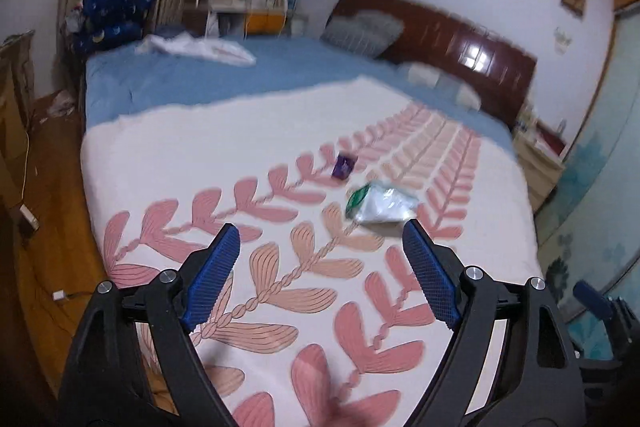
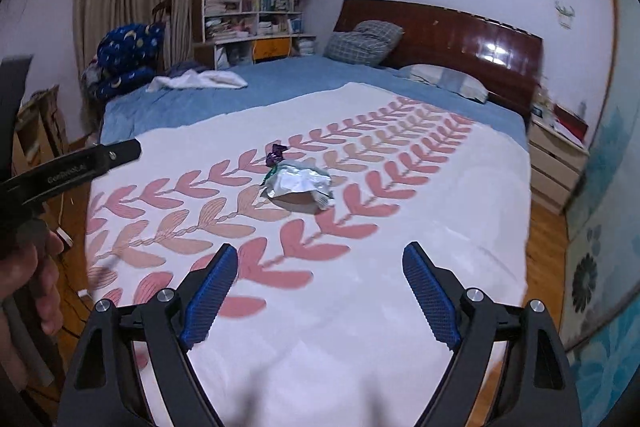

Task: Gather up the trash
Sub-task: 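Move both tools back over the trash on the bed, then grasp the silver foil packet with the right tool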

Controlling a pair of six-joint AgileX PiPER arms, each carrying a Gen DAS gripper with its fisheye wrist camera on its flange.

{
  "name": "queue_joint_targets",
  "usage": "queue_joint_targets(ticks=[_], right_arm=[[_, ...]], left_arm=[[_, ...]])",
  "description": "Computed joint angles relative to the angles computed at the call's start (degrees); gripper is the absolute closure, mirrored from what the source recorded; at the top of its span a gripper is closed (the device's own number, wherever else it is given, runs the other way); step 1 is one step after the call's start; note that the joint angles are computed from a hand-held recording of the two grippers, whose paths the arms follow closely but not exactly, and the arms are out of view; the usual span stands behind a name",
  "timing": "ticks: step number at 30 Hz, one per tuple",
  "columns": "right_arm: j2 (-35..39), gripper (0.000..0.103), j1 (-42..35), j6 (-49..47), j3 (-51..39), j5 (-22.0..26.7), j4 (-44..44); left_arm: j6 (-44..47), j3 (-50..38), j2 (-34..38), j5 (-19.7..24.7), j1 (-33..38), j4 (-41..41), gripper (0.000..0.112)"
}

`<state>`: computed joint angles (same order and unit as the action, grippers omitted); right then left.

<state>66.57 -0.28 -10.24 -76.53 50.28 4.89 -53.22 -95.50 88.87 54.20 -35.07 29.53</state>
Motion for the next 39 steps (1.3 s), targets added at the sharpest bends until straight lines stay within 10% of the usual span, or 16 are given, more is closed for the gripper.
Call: queue_joint_targets(ticks=[17, 34, 39], right_arm=[[21.8, 0.015, 2.2, 5.3, -5.6, -12.8, -2.6], [33.1, 0.011, 0.2, -1.5, -13.6, -14.8, 1.9], [43.7, 0.009, 0.7, -6.4, -27.8, -10.5, 6.5]], left_arm=[[6.5, -12.6, 16.8, -3.9, 3.8, -6.7, 0.029], [5.9, -15.2, 20.7, -3.5, 5.0, -7.9, 0.029], [5.9, -13.9, 20.2, -4.4, 6.9, -10.2, 0.029]])
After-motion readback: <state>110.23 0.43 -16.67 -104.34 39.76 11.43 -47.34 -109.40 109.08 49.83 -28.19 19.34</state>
